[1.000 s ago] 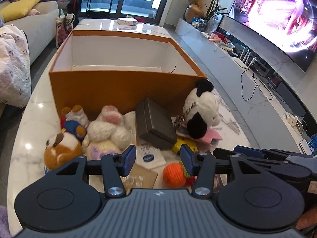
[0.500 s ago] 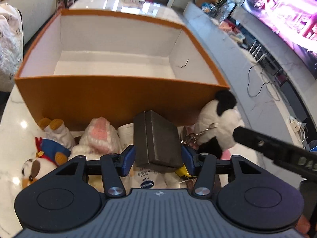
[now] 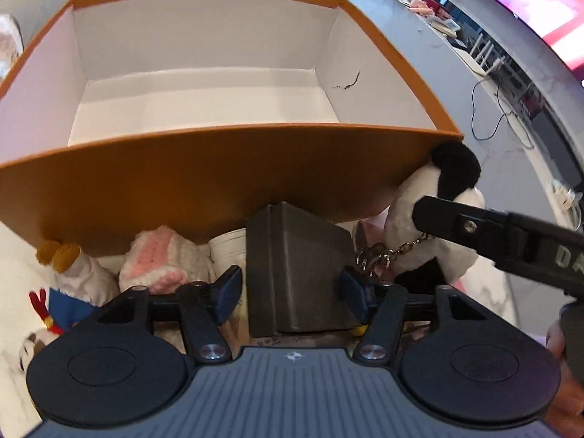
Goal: Organize objects
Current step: 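Close the left tool on the dark gray box while the right tool grasps the white plush dog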
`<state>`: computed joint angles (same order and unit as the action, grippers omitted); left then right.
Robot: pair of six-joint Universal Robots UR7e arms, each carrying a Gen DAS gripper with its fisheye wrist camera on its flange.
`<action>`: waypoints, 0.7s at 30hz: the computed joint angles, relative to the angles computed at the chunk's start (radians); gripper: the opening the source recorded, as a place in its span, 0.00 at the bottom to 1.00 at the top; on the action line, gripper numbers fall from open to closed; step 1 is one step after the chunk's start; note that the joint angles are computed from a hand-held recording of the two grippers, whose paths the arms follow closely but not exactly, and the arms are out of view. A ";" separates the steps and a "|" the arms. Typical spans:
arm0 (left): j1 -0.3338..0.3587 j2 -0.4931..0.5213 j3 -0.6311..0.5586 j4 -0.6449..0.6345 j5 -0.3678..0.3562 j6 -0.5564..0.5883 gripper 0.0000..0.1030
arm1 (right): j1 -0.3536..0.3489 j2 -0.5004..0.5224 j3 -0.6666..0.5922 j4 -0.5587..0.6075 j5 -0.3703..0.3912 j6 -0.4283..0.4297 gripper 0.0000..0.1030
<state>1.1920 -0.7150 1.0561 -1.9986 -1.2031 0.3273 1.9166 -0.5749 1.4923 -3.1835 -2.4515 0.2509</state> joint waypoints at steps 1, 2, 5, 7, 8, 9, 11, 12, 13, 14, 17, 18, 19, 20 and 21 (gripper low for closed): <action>-0.001 0.000 0.003 -0.001 0.003 0.007 0.73 | -0.004 0.000 0.000 0.009 0.005 0.010 0.84; -0.001 0.000 0.003 0.001 0.001 0.011 0.74 | -0.007 0.001 -0.001 0.017 0.005 0.017 0.84; -0.007 -0.006 0.028 -0.026 0.020 0.039 0.78 | -0.010 0.012 -0.007 0.015 -0.018 0.006 0.79; -0.012 -0.016 0.056 -0.054 0.030 0.052 0.78 | -0.012 0.014 -0.005 0.004 -0.020 -0.006 0.76; -0.012 -0.020 0.065 -0.064 0.032 0.054 0.76 | -0.012 0.013 -0.003 0.000 -0.018 -0.009 0.76; -0.013 -0.023 0.071 -0.073 0.033 0.056 0.69 | -0.013 0.011 0.000 -0.006 -0.015 -0.015 0.75; -0.009 -0.026 0.072 -0.087 0.017 0.052 0.62 | -0.013 0.008 0.008 -0.017 -0.009 -0.026 0.74; -0.007 -0.025 0.064 -0.081 0.010 0.042 0.59 | -0.013 0.007 0.010 -0.019 -0.007 -0.026 0.73; -0.004 -0.027 0.063 -0.084 -0.001 0.040 0.55 | -0.013 0.005 0.013 -0.021 -0.005 -0.027 0.73; 0.000 -0.031 0.064 -0.090 -0.015 0.043 0.53 | -0.013 0.004 0.015 -0.023 -0.003 -0.030 0.73; 0.002 -0.045 0.075 -0.104 -0.031 0.060 0.46 | -0.011 -0.002 0.025 -0.033 0.005 -0.034 0.71; 0.002 -0.051 0.082 -0.109 -0.035 0.066 0.45 | -0.009 -0.004 0.028 -0.036 0.007 -0.035 0.71; 0.002 -0.055 0.085 -0.113 -0.041 0.067 0.44 | -0.007 -0.005 0.032 -0.039 0.008 -0.038 0.71; 0.003 -0.064 0.094 -0.121 -0.046 0.063 0.43 | -0.004 -0.007 0.035 -0.042 0.007 -0.042 0.70; 0.002 -0.070 0.101 -0.130 -0.051 0.063 0.42 | 0.000 -0.008 0.038 -0.047 0.005 -0.049 0.70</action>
